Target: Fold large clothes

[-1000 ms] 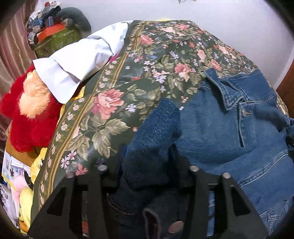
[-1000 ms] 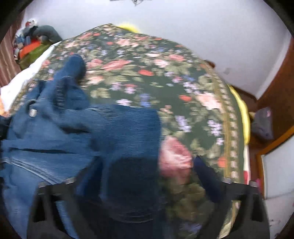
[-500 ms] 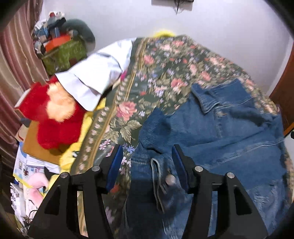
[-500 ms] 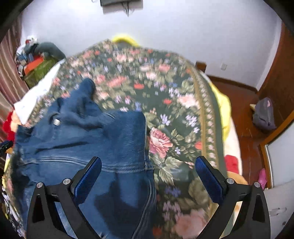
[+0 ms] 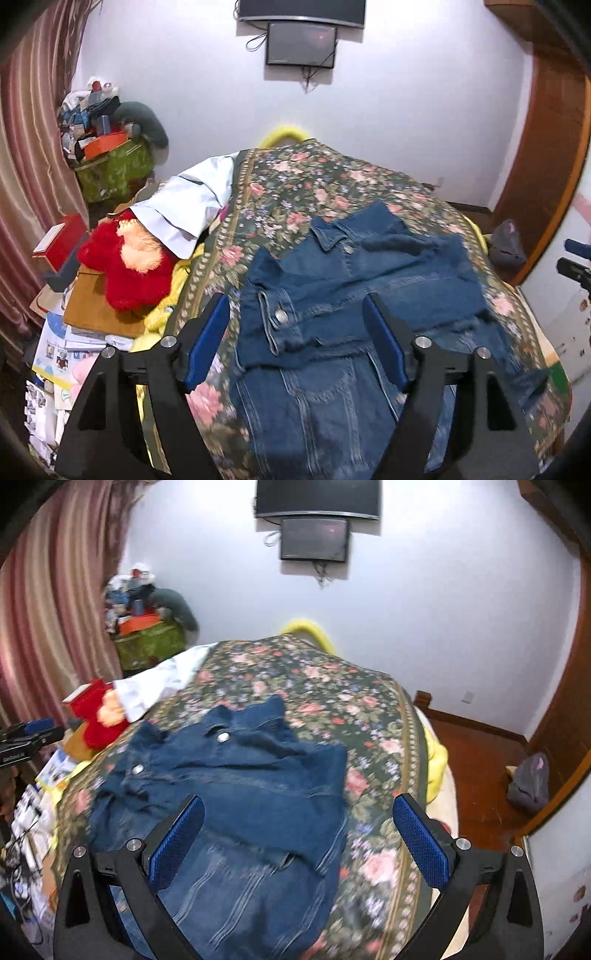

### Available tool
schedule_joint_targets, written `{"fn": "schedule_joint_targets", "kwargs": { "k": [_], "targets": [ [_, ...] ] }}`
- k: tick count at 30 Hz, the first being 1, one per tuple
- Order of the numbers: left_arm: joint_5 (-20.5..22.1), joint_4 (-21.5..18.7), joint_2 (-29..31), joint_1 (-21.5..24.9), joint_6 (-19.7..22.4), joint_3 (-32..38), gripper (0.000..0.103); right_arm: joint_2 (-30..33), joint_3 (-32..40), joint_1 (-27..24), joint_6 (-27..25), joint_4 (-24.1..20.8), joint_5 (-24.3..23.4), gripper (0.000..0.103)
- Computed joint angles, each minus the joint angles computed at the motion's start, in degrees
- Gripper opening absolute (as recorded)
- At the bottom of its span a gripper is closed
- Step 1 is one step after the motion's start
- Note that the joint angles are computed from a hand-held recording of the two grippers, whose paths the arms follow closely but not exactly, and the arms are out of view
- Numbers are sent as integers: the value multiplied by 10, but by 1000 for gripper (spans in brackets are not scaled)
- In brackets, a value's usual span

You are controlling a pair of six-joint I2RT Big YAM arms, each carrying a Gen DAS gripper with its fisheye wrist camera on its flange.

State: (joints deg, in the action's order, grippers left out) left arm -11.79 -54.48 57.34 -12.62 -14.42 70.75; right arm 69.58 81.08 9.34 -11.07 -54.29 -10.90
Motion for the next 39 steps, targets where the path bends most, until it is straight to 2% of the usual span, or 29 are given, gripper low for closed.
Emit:
{"fn": "schedule_joint_targets", "kwargs": {
  "k": [7,14,16,20,22,25,27,29,30,31,32,34,36,39],
  "targets": [
    [-12,-32,-78,-30,-72,-98,78,-63,-90,1,0,-33,-13,102],
    [46,-77,-93,23,-111,-190,78,-37,-141,-43,41,-88,-42,102],
    [75,-81,-94,44,-121,-217,78,-25,-151,-58,58,-102,-51,102],
    [167,-69,-103,75,-147,-273,78,-9,-166,-70,57,-124,-66,101],
    [208,-55,-107,77,-169,-296,77,-2,-173,-74,61,-130,-81,99],
    [237,-29,-105,71,-200,-319,75,10,-178,-78,60,-146,-109,92],
    [237,-13,-103,64,-217,-328,66,6,-182,-73,59,-138,-107,90],
    [226,1,-99,47,-232,-330,59,4,-183,-68,54,-137,-111,83],
    [222,3,-96,40,-236,-329,53,5,-181,-66,53,-138,-116,75],
    [209,3,-91,31,-237,-325,53,5,-179,-65,51,-140,-126,64],
    [188,1,-89,19,-237,-320,50,8,-176,-63,50,-143,-138,58],
    [147,-4,-86,-7,-232,-309,41,8,-175,-56,57,-140,-148,42],
    [111,-11,-86,-29,-230,-298,24,6,-174,-52,57,-136,-154,34],
    [66,-18,-89,-55,-228,-274,18,-6,-175,-49,64,-114,-160,23]
  ]
}}
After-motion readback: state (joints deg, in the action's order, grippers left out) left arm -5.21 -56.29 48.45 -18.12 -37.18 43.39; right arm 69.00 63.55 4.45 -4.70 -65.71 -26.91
